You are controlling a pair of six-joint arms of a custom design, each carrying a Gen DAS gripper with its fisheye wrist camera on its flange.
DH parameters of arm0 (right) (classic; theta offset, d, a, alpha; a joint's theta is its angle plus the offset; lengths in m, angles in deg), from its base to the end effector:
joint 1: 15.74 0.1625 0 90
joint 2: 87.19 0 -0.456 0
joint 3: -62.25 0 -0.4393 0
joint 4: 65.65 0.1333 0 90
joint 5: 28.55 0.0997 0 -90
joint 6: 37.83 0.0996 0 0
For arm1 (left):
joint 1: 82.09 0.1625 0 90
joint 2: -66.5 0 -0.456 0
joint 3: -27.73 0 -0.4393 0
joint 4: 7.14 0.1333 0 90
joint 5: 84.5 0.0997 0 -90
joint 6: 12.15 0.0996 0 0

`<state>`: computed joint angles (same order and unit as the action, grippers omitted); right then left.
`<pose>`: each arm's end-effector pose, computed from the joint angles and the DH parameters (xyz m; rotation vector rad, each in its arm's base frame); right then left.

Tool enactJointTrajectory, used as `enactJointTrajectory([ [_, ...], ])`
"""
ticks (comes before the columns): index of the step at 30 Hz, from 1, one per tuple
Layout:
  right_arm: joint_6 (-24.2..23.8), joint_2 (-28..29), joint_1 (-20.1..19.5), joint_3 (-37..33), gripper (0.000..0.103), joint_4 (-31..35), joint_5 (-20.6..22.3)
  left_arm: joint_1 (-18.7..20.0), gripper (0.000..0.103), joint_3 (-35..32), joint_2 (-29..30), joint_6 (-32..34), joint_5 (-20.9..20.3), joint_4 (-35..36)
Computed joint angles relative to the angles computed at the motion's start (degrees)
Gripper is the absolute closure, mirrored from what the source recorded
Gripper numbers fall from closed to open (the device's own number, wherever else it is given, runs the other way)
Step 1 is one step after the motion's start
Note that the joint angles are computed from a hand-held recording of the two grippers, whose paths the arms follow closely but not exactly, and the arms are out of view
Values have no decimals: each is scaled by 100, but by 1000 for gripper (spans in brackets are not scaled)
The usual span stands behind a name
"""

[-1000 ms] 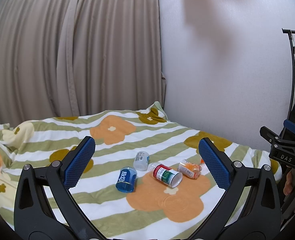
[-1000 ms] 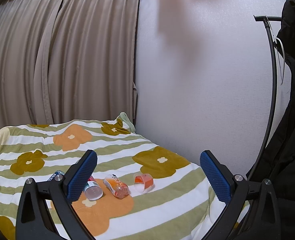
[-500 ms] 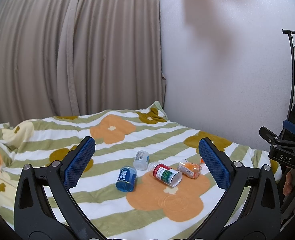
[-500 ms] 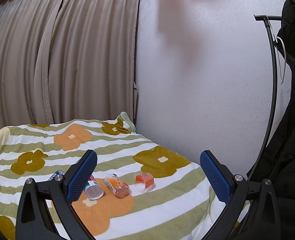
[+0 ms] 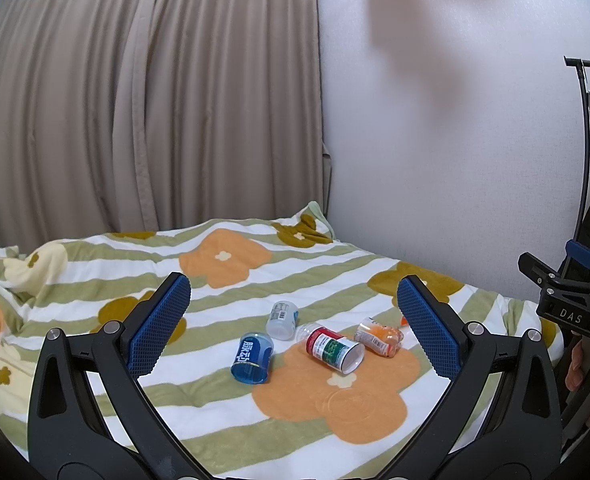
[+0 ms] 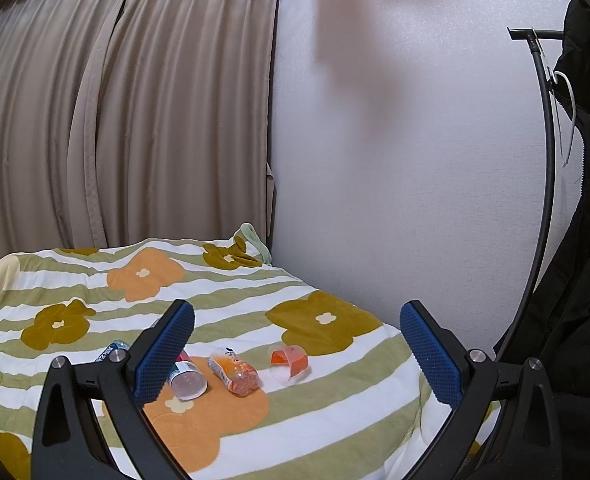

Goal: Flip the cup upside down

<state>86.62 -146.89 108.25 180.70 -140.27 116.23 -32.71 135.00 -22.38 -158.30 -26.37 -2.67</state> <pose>0.3452 -0.4191 0.1005 0.2935 -1.6115 1.6258 -0.1616 -0.4740 0.3551 1.0190 2.0432 -1.5240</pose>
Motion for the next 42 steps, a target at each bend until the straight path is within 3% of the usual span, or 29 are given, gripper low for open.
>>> enactJointTrajectory([
  [13,51,14,-13,-13,0,28,24,-61,0,13,21,-28,-41,32],
  [22,444,37,-79,-305,0,864,9,-76,0,-70,52,-56,-135,103],
  [27,986,215,-183,-1140,0,2749,-309,71,0,-470,234,-267,-209,452],
  [32,1793,937,-528,-2792,0,5749,-1178,390,0,-920,529,-194,-277,700],
  [37,2043,2392,-902,-5194,0,8748,-1434,785,0,-1451,944,-425,-240,1217],
  [40,2487,3431,-1103,-6870,0,10534,-1421,967,0,-1636,1100,-487,-284,1399],
  [42,2666,3987,-1215,-7755,0,11363,-1351,1079,0,-1758,1190,-561,-285,1549],
])
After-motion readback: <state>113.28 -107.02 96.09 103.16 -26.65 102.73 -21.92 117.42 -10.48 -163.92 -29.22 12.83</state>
